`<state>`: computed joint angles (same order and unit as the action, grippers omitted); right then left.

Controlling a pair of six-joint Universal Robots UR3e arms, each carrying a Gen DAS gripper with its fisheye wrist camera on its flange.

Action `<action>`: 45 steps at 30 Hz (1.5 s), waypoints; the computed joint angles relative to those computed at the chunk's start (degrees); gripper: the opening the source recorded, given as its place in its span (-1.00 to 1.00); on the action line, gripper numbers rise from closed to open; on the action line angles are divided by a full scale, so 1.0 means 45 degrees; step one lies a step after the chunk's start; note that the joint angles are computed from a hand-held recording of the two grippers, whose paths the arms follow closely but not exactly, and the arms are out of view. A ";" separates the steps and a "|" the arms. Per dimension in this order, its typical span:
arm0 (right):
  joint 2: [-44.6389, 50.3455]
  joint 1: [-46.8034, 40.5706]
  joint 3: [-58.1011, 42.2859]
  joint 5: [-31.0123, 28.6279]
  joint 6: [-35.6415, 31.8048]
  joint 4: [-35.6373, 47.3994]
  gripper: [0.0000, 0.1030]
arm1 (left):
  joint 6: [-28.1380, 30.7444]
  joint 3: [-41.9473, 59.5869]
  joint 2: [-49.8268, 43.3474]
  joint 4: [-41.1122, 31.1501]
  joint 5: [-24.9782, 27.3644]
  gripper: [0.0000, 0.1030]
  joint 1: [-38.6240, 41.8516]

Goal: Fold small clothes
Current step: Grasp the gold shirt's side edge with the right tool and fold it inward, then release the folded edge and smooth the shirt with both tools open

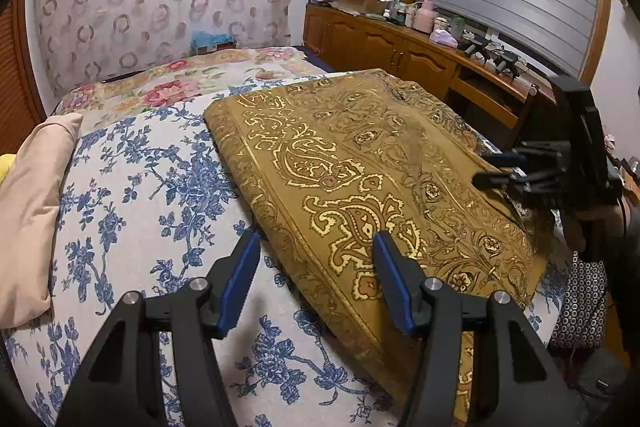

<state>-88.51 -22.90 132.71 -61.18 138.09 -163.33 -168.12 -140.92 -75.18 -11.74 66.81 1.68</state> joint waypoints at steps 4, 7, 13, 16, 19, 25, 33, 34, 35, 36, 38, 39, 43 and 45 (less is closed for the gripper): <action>-0.0832 -0.0540 0.0682 0.0550 -0.0261 0.0604 -0.13 | 0.0020 0.0038 -0.0036 -0.0014 0.0018 0.12 -0.0009; -0.1355 -0.0696 0.1287 0.0803 -0.0614 0.0736 -0.13 | 0.0040 0.0048 -0.0047 -0.0043 -0.0011 0.12 0.0026; -0.1961 -0.0971 0.2074 0.1492 -0.1764 0.0828 -0.88 | -0.0067 0.0064 -0.0220 0.0142 0.0106 0.12 -0.0114; -0.3007 -0.1753 0.2479 0.2256 -0.2454 0.1693 -0.93 | -0.0060 0.0067 -0.0199 0.0127 0.0101 0.12 -0.0124; -0.5079 -0.3306 0.2612 0.3396 -0.3439 0.4009 -0.93 | -0.0045 0.0076 -0.0283 0.0224 0.0114 0.12 -0.0191; -0.8284 -0.6125 0.2464 0.4115 -0.6154 0.9062 -0.94 | -0.0129 0.0266 -0.0934 0.0650 0.0344 0.12 -0.0637; -0.7315 -0.5942 0.3019 0.3106 -0.5564 0.7431 -0.59 | -0.0345 0.0680 -0.1629 0.0523 0.1078 0.12 -0.1206; -0.7323 -0.6065 0.2883 0.3266 -0.5696 0.7743 -0.42 | -0.0356 0.0682 -0.1612 0.0427 0.1100 0.12 -0.1182; -0.7200 -0.5914 0.2782 0.3388 -0.5392 0.7518 -0.16 | -0.0394 0.0723 -0.1623 0.0342 0.1166 0.12 -0.1220; -0.7166 -0.5912 0.2639 0.3546 -0.5234 0.7438 -0.08 | -0.0402 0.0763 -0.1704 0.0265 0.1261 0.12 -0.1239; -0.6634 -0.5711 0.2109 0.3913 -0.4801 0.7027 -0.03 | -0.0490 0.0838 -0.1930 0.0240 0.1414 0.12 -0.1313; -0.6259 -0.5453 0.1896 0.3933 -0.4401 0.6482 -0.02 | -0.0538 0.0889 -0.1991 0.0183 0.1486 0.12 -0.1367; -0.3274 -0.3406 0.0540 0.2947 -0.1898 0.2353 -0.02 | -0.0602 0.0949 -0.2164 0.0129 0.1619 0.13 -0.1473; -0.1222 -0.2035 -0.0899 0.2042 -0.0640 0.0879 -0.02 | -0.0601 0.0930 -0.2207 0.0110 0.1527 0.14 -0.1414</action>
